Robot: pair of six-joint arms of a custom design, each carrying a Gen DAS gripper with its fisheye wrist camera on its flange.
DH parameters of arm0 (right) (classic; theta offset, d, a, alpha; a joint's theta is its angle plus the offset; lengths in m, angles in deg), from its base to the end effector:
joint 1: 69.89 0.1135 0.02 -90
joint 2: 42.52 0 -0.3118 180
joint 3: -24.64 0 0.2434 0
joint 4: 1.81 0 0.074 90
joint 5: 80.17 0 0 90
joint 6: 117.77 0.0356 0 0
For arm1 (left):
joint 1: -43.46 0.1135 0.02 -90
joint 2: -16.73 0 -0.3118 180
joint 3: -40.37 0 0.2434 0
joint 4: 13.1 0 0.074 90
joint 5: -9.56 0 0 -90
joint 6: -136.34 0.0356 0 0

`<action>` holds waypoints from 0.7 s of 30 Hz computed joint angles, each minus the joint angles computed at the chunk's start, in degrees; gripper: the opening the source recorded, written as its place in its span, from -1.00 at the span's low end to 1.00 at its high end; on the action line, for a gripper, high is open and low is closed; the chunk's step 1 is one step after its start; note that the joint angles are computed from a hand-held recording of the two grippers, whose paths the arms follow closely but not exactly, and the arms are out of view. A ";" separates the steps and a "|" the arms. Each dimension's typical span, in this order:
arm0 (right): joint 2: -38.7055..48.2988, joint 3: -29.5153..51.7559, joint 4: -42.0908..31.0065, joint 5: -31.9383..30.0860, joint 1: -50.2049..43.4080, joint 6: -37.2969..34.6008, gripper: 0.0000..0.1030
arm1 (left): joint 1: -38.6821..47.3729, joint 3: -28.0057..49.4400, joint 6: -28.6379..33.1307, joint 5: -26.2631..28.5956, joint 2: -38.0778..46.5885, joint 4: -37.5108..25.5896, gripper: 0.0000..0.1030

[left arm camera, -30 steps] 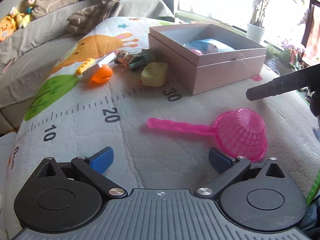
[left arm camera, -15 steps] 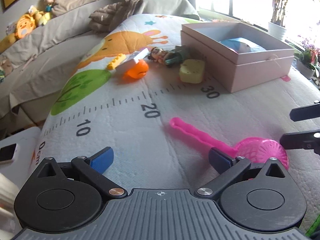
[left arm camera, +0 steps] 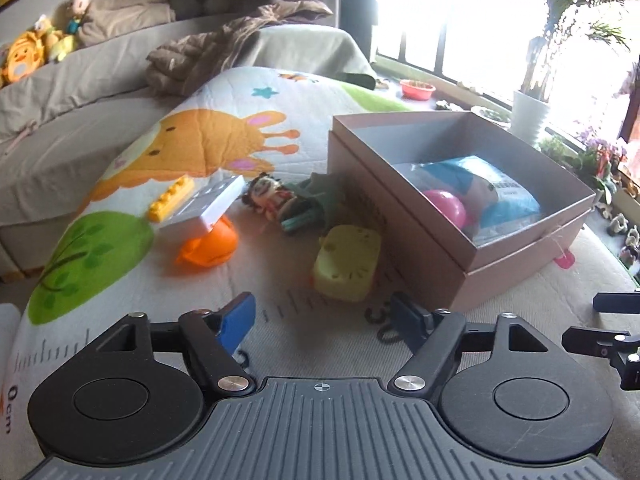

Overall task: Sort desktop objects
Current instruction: 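Lift the strainer with the right gripper while the left gripper grasps the yellow sponge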

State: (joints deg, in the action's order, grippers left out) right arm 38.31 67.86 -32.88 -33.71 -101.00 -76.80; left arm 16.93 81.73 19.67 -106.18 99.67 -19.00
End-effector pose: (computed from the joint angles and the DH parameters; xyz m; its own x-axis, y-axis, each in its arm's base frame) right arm 0.1834 -0.0820 0.1798 -0.6438 -0.2507 -0.7229 -0.4972 0.8552 0.1462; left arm 0.2175 -0.0913 0.1832 -0.6520 -0.1264 -0.7476 -0.1711 0.9851 -0.0173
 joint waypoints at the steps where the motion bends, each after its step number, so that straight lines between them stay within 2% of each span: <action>1: 1.16 -0.18 2.14 -0.95 -0.42 1.43 0.49 | 0.84 0.63 1.01 0.80 1.63 1.35 0.53; 4: 2.01 -1.13 6.47 -0.93 0.26 4.96 0.62 | 2.81 2.57 3.49 2.29 5.84 3.62 0.43; 6: 1.90 -1.84 8.29 -0.67 1.11 6.06 0.69 | 3.88 2.86 4.45 3.76 7.07 4.81 0.01; 10: 1.87 -0.04 6.66 -0.73 1.90 6.07 0.69 | 3.25 0.26 4.82 2.49 5.28 6.46 -0.04; 12: 1.79 2.23 5.29 -1.35 1.61 7.17 0.69 | 1.72 -2.44 4.78 1.20 1.38 5.80 -0.05; 15: 2.06 5.75 4.56 -1.69 1.83 9.05 0.69 | -1.13 -6.19 3.79 1.48 -7.08 0.96 -0.05; 19: 4.65 9.61 8.78 0.26 4.90 14.32 0.70 | -7.33 -8.01 -1.53 -2.28 -17.90 -10.61 -0.05; 21: 7.28 12.21 8.48 -0.42 6.40 16.31 0.87 | -9.47 -7.99 -6.26 -4.77 -20.20 -15.75 -0.04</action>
